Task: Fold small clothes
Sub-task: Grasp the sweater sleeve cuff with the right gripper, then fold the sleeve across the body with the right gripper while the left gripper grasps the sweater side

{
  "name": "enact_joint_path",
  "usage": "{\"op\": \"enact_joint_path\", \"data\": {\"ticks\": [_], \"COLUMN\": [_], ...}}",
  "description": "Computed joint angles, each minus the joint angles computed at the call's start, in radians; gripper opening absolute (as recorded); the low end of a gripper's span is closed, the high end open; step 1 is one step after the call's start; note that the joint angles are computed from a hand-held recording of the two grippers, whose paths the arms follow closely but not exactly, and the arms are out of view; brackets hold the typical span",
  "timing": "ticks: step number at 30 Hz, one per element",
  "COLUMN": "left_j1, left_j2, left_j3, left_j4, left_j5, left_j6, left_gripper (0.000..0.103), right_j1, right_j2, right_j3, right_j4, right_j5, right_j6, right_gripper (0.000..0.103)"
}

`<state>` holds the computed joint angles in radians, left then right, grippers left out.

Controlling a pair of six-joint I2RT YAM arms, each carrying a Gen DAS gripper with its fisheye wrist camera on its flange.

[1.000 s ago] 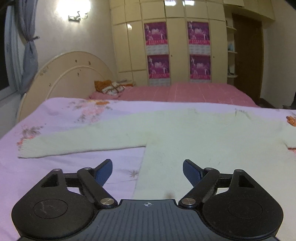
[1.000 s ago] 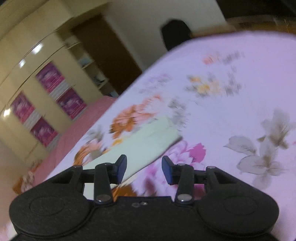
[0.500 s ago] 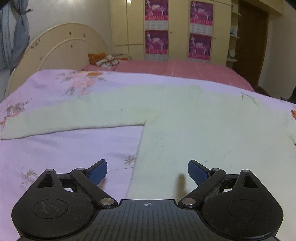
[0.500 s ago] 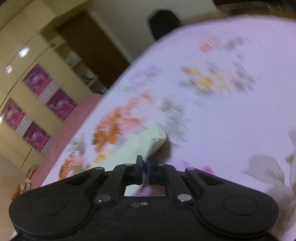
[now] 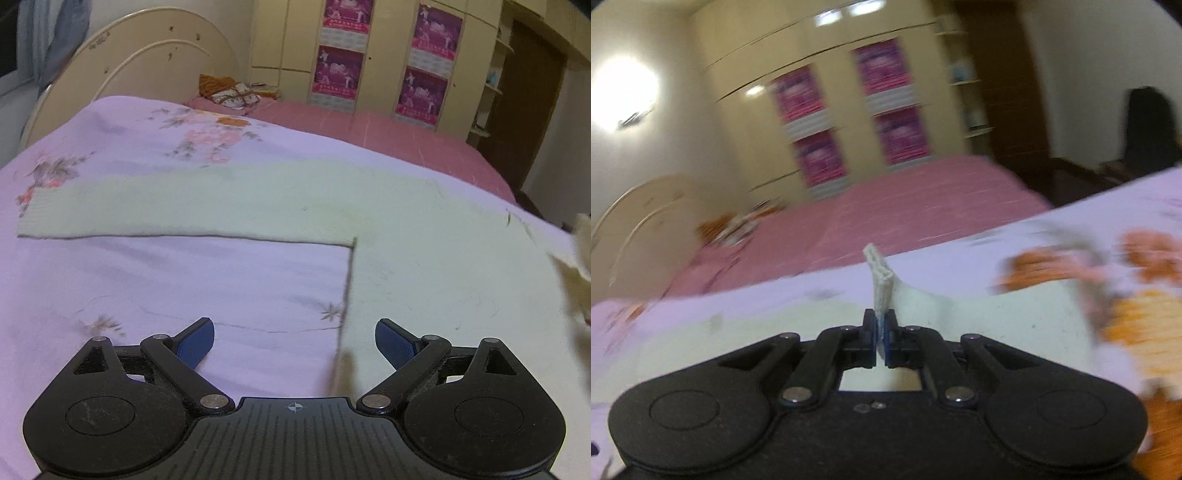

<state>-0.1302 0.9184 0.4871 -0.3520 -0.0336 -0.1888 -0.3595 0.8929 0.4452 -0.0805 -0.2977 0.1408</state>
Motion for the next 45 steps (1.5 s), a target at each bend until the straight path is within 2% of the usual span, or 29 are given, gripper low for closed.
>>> {"op": "enact_joint_path", "data": {"ticks": [4, 8, 11, 14, 16, 18, 19, 20, 22, 26, 28, 30, 33, 34, 35, 36, 38, 41, 45], "left_j1": [0.115, 0.221, 0.229, 0.181, 0.133, 0.057, 0.021, -0.019, -0.089, -0.198, -0.234, -0.261, -0.286, -0.29, -0.298, -0.304, -0.288, -0.257, -0.177], "left_j2": [-0.062, -0.074, -0.085, -0.055, -0.025, 0.038, 0.078, 0.13, 0.264, 0.565, 0.662, 0.764, 0.876, 0.9, 0.914, 0.935, 0.935, 0.843, 0.777], "left_j3": [-0.023, -0.03, -0.031, -0.027, -0.016, 0.006, 0.022, 0.041, 0.096, 0.251, 0.323, 0.42, 0.512, 0.529, 0.551, 0.574, 0.563, 0.478, 0.42], "left_j4": [-0.023, -0.031, -0.031, 0.013, 0.043, 0.104, 0.133, 0.174, 0.258, 0.396, 0.412, 0.377, 0.357, 0.373, 0.358, 0.342, 0.375, 0.444, 0.452], "left_j5": [0.07, 0.143, 0.157, 0.153, 0.148, 0.138, 0.136, 0.141, 0.172, 0.239, 0.243, 0.217, 0.174, 0.161, 0.144, 0.134, 0.158, 0.111, 0.109], "left_j6": [0.032, 0.04, 0.05, 0.024, -0.005, -0.036, -0.053, -0.074, -0.118, -0.232, -0.267, -0.299, -0.365, -0.377, -0.373, -0.362, -0.371, -0.315, -0.28], "left_gripper": [0.093, 0.093, 0.093, 0.093, 0.093, 0.093, 0.093, 0.082, 0.062, 0.057, 0.049, 0.048, 0.047, 0.041, 0.011, 0.003, 0.003, 0.003, 0.003], "right_j1": [0.392, 0.63, 0.734, 0.759, 0.753, 0.754, 0.739, 0.718, 0.64, 0.39, 0.262, 0.136, -0.069, -0.106, -0.144, -0.18, -0.249, -0.297, -0.356], "right_j2": [0.114, 0.275, 0.387, 0.443, 0.486, 0.429, 0.346, 0.257, 0.069, -0.249, -0.362, -0.432, -0.456, -0.462, -0.466, -0.465, -0.45, -0.403, -0.338], "right_j3": [0.013, 0.07, 0.105, 0.107, 0.126, 0.098, 0.059, 0.004, -0.057, -0.111, -0.111, -0.118, -0.114, -0.118, -0.123, -0.128, -0.135, -0.137, -0.138], "right_j4": [0.089, 0.154, 0.206, 0.253, 0.252, 0.248, 0.238, 0.232, 0.133, -0.143, -0.268, -0.349, -0.424, -0.435, -0.443, -0.451, -0.458, -0.438, -0.416], "right_j5": [0.215, 0.331, 0.405, 0.415, 0.382, 0.374, 0.362, 0.354, 0.315, 0.15, 0.061, -0.03, -0.182, -0.207, -0.232, -0.259, -0.308, -0.344, -0.413], "right_j6": [0.09, 0.124, 0.124, 0.109, 0.083, 0.076, 0.088, 0.106, 0.151, 0.141, 0.094, 0.042, -0.047, -0.059, -0.066, -0.072, -0.076, -0.066, -0.089], "right_gripper": [0.004, 0.004, 0.005, 0.007, 0.021, 0.025, 0.026, 0.026, 0.028, 0.028, 0.028, 0.029, 0.029, 0.029, 0.029, 0.029, 0.029, 0.029, 0.033]}}
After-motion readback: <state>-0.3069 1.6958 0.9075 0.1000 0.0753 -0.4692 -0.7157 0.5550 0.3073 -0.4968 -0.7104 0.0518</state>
